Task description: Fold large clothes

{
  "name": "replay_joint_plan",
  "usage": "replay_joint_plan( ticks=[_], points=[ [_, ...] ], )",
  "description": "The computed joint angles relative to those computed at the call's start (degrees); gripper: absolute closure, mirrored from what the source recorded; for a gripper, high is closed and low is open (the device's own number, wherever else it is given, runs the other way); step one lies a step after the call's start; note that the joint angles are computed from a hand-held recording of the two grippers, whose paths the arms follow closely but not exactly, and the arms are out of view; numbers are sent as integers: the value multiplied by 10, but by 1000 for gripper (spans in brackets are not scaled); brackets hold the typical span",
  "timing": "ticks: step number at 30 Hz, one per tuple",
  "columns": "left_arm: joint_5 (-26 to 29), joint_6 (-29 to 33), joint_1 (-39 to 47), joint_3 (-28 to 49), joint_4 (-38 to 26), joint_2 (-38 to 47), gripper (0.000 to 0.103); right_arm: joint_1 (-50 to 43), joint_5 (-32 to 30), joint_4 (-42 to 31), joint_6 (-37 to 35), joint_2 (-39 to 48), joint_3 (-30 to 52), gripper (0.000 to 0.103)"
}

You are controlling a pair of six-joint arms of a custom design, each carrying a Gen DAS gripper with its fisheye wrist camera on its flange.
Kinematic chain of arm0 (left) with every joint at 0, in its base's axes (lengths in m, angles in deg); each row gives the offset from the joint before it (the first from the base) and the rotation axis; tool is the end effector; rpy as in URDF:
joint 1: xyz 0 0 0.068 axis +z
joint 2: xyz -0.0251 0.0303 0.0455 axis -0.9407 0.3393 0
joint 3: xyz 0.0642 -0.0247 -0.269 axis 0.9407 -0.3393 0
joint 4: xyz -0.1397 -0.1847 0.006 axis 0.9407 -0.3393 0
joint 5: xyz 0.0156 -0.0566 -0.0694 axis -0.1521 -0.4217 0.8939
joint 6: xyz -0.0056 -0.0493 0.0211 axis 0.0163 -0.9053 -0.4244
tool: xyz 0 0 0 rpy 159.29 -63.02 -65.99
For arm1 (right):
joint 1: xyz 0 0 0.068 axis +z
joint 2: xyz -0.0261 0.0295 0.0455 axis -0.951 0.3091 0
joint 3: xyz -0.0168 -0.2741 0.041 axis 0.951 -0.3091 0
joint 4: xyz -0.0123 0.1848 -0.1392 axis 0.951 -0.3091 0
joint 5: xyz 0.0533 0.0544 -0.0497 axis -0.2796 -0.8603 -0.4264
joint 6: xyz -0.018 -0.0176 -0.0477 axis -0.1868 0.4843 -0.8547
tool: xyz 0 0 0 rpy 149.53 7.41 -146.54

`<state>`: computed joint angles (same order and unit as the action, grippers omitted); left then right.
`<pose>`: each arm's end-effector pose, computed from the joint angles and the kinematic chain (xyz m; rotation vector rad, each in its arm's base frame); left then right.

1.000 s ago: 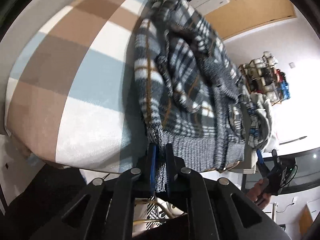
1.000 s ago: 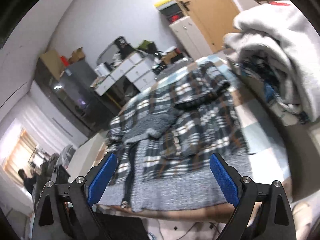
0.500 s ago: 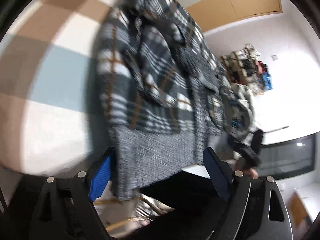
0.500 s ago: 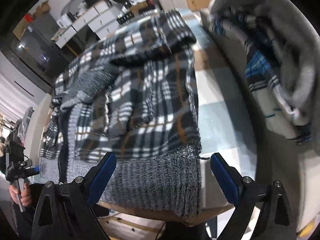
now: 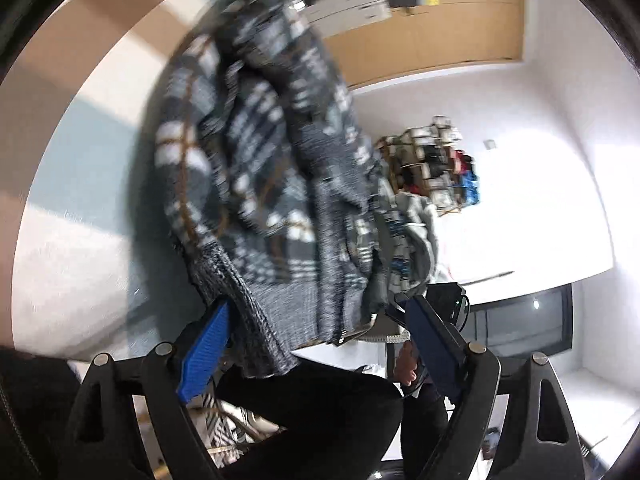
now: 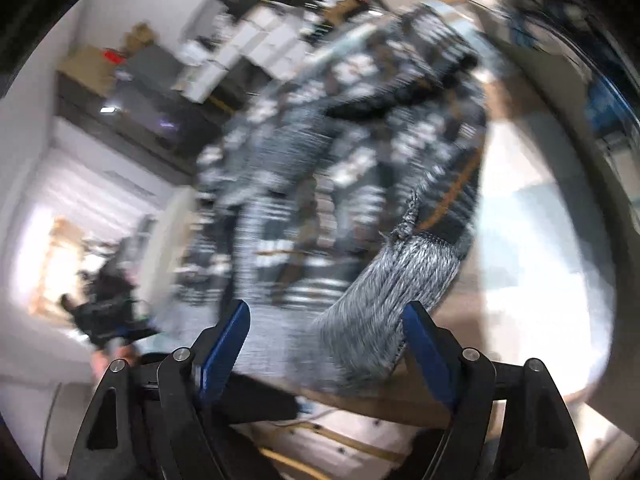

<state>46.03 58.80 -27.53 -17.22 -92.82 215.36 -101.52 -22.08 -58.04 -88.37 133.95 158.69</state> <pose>0.2157 0.1548 0.0746 -0.4407 2.2958 -1.4936 0.3895 -0.1935 0.1222 -0.3466 2.6356 0.8979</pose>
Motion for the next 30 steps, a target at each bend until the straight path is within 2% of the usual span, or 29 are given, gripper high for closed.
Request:
replay_joint_plan(
  ticks=[3, 7, 8, 10, 11, 13, 16, 17, 22, 23, 25, 30],
  points=[
    [-35, -69, -14, -19, 60, -15, 20, 7, 72, 127, 60, -45, -83, 24],
    [-60, -116, -34, -61, 133, -59, 20, -1, 71, 129, 49, -42, -82, 23],
    [-63, -118, -36, -67, 144, -62, 20, 0, 71, 129, 45, -43, -83, 26],
    [-55, -123, -45, -72, 151, -63, 19, 10, 59, 105, 31, -42, -81, 64],
    [-36, -85, -46, -59, 110, -49, 19, 13, 53, 99, 27, -47, -83, 88],
    [-19, -39, -52, -53, 79, -45, 19, 11, 27, 87, 11, -47, -83, 88],
    [-38, -82, -57, -78, 135, -66, 19, 7, 17, 107, 24, -47, -91, 89],
    [-64, -129, -62, -93, 179, -77, 19, 8, 24, 122, 38, -49, -100, 89],
    [-73, -161, -43, -112, 215, -87, 19, 24, 67, 252, 78, -117, -222, 86],
    [-85, -176, -38, -124, 231, -104, 19, 30, 79, 280, 84, -132, -248, 86],
    [-122, -230, -37, -167, 306, -154, 19, 34, 87, 304, 91, -142, -269, 86],
    [-200, -265, -60, -193, 361, -186, 19, 26, 73, 286, 103, -125, -246, 86]
  ],
)
